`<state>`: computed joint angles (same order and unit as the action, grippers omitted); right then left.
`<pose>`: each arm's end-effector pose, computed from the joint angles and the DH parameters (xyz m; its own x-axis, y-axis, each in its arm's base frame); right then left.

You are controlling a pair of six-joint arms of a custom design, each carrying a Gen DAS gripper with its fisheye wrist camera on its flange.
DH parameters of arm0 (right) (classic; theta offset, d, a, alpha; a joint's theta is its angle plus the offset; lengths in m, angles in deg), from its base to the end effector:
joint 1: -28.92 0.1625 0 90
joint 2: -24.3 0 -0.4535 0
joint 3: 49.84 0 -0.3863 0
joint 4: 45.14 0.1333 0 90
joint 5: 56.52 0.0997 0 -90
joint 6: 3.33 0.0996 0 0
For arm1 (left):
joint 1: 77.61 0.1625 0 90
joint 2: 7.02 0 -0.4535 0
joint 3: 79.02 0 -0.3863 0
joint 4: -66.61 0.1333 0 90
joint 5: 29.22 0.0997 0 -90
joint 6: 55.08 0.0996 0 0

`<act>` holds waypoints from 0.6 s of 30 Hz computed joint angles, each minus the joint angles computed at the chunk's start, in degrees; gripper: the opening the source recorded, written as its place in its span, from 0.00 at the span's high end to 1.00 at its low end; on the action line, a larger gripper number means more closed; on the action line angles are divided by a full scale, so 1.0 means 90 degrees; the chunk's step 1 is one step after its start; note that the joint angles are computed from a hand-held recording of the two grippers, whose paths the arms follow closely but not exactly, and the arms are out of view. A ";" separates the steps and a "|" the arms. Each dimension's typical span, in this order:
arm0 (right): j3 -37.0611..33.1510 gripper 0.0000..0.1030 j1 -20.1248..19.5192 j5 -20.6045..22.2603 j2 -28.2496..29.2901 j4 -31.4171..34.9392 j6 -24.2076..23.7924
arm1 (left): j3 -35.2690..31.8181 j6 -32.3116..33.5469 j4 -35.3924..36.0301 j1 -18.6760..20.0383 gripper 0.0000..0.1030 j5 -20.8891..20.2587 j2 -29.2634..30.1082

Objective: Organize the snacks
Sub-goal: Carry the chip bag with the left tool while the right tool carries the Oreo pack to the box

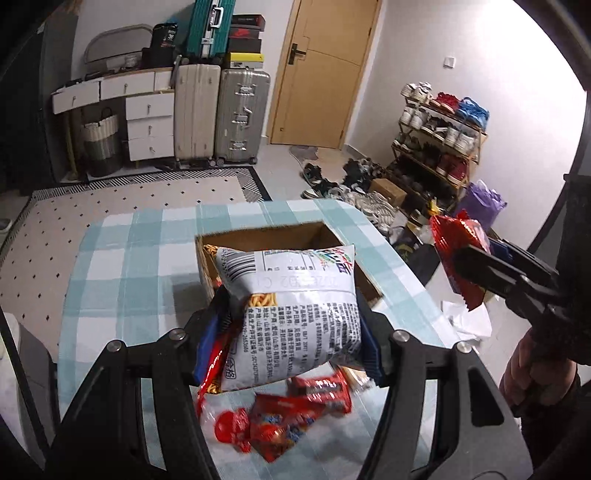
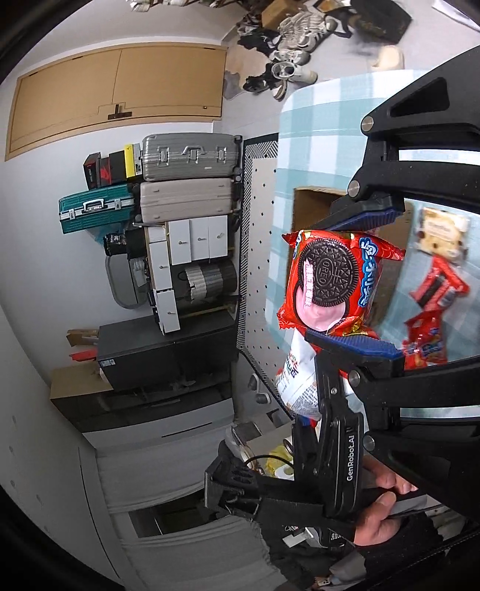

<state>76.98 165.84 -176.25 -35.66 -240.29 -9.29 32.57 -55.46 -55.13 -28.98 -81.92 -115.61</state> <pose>0.4303 -0.2875 0.1938 -0.7536 -0.4777 0.4515 -0.6551 0.4891 -0.5759 -0.0970 -0.4032 0.5506 -0.7934 0.3027 -0.5281 0.5743 0.6600 -0.4843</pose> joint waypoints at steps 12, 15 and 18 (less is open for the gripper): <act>-0.0845 0.53 -0.0623 0.0286 0.0511 0.0487 -0.0233 | -0.0682 0.0569 -0.0691 0.0639 0.42 -0.0177 0.1171; -0.0980 0.53 -0.0776 0.0348 0.0669 0.0464 -0.0323 | -0.0811 0.0696 -0.0849 0.0812 0.42 -0.0258 0.1460; -0.1049 0.53 -0.0929 0.0392 0.0798 0.0432 -0.0362 | -0.0962 0.0773 -0.0921 0.1026 0.42 -0.0402 0.1762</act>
<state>67.54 157.48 -172.71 -28.48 -236.40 -12.55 23.91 -48.51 -63.42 -19.75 -85.54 -99.75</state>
